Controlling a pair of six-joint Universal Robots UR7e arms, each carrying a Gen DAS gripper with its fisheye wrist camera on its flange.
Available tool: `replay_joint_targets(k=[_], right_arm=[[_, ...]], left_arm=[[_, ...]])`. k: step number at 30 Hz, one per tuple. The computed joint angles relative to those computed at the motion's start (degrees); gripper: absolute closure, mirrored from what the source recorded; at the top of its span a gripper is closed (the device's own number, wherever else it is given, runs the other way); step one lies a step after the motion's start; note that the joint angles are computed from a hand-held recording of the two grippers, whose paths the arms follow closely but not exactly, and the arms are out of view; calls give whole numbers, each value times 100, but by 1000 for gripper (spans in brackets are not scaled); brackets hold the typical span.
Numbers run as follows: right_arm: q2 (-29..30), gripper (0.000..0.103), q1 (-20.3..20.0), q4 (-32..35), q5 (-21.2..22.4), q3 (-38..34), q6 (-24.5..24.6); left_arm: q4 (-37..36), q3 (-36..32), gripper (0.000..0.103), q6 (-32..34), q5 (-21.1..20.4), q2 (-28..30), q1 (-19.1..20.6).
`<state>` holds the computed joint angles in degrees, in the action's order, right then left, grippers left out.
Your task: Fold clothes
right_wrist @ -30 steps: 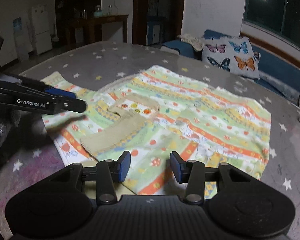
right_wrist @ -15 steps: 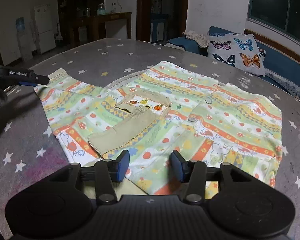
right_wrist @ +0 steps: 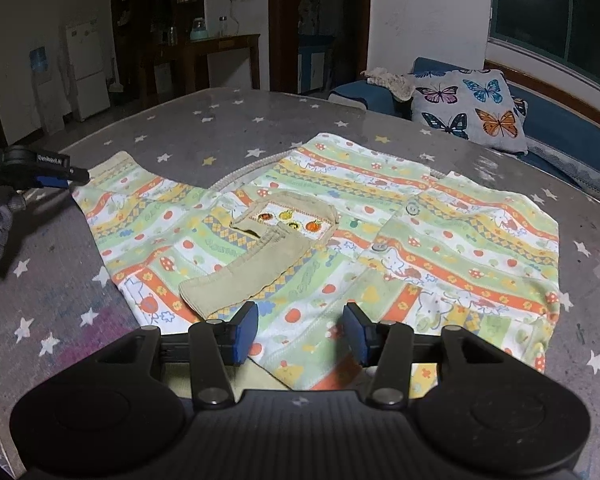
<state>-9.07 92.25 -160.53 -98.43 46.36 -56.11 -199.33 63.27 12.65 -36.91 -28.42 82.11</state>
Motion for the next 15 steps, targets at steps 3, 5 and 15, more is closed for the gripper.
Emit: replay_joint_targets(k=[3, 5, 15], right_arm=[[-72, 55, -11, -58, 81, 98, 89], [-133, 55, -27, -89, 136, 177, 189], [-393, 55, -159, -411, 161, 457, 648]], left_arm=[[175, 259, 94, -409, -332, -193, -9], [-35, 355, 95, -187, -516, -223, -97], [447, 601, 96, 232, -2325, -290, -589]])
